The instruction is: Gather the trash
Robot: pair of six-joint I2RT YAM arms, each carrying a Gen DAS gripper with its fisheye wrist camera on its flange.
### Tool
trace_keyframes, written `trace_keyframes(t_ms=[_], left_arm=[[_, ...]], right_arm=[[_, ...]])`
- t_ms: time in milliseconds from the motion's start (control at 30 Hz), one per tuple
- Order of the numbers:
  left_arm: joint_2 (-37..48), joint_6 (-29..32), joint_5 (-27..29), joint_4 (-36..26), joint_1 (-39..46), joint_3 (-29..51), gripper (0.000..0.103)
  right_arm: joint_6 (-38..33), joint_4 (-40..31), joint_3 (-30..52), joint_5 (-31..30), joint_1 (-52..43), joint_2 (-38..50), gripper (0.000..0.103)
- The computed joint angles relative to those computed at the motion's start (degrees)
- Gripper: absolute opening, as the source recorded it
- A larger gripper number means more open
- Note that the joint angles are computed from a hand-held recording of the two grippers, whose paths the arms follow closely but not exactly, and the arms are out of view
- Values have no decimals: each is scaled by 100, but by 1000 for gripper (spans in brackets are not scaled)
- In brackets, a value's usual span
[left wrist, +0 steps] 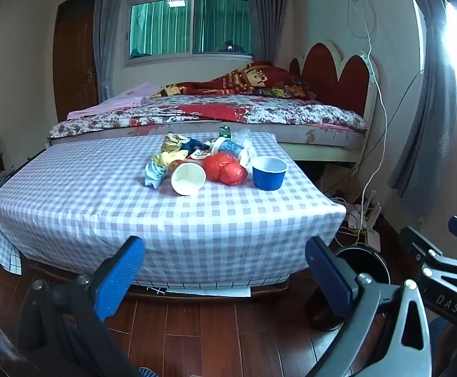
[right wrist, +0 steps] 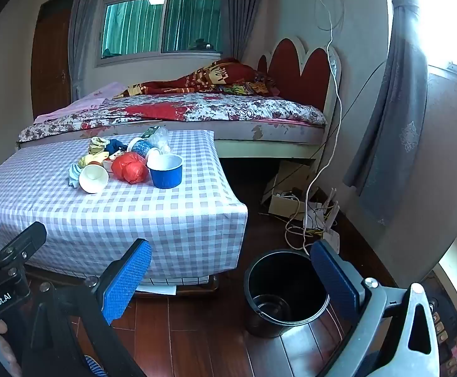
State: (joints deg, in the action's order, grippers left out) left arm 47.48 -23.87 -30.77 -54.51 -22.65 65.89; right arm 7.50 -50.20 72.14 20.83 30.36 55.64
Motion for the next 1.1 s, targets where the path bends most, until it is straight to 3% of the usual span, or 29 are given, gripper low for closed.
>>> trace_keyframes(t_ms=[300,467,500,1100], left_arm=[[-204,33,-31,-94,4,-61,102],[-137,345,363,213,481,-259,102],[-140,200,157,108,255,-214,102],[-37,203,6,-32,128,57,102]], right_arm=[[-8,43,-49,-28,-26,-50,102],[74,65,-59,140,165,-32,102],[54,48,-14,80,112,-8,102],[-13,-11,164,9,19,27,102]])
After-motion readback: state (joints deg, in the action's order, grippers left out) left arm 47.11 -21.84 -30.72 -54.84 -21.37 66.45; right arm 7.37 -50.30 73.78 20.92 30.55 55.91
